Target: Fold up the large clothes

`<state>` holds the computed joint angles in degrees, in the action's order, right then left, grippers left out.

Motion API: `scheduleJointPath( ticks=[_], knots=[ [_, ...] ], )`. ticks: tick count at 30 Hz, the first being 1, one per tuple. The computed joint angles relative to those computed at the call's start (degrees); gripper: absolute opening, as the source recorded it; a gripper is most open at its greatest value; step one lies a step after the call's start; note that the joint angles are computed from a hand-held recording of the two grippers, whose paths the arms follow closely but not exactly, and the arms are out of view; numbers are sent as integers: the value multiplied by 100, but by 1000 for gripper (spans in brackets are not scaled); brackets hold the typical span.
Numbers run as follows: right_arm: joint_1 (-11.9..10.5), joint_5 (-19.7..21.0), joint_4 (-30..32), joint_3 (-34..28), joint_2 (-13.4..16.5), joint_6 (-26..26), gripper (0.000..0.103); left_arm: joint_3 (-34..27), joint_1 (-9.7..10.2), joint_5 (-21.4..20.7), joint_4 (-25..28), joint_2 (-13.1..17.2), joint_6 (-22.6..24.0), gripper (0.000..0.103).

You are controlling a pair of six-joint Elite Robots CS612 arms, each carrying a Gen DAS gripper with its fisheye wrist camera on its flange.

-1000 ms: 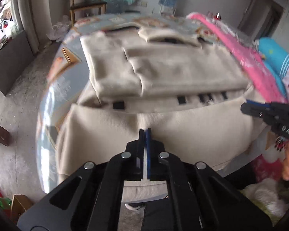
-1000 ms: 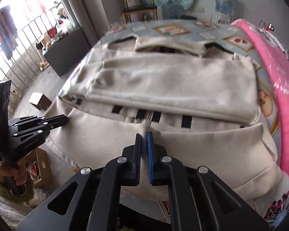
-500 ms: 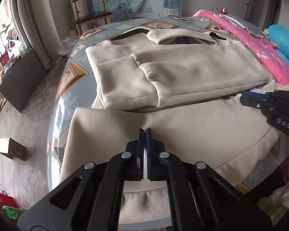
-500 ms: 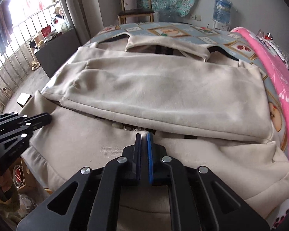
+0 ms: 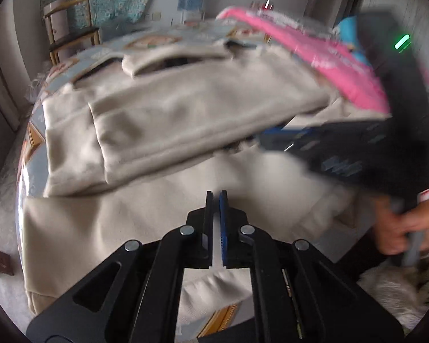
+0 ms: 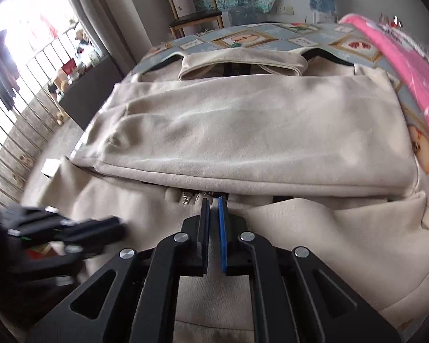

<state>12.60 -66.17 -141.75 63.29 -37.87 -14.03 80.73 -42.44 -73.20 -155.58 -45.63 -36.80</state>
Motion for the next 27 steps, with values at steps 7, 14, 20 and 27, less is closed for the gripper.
scheduleJointPath(
  ticks=[7, 14, 20, 27],
  knots=[
    [-71, 255, 846, 24, -132, -416, 45, 79, -51, 237, -244, 18, -71, 5],
    [112, -428, 401, 131, -165, -881, 5, 132, -66, 466, -431, 5, -95, 5],
    [36, 52, -559, 193, -178, -195, 3, 367, -97, 246, -1446, -140, 378, 5],
    [67, -172, -342, -252, 152, 126, 1, -44, -59, -63, -1132, 89, 613, 5]
  ],
)
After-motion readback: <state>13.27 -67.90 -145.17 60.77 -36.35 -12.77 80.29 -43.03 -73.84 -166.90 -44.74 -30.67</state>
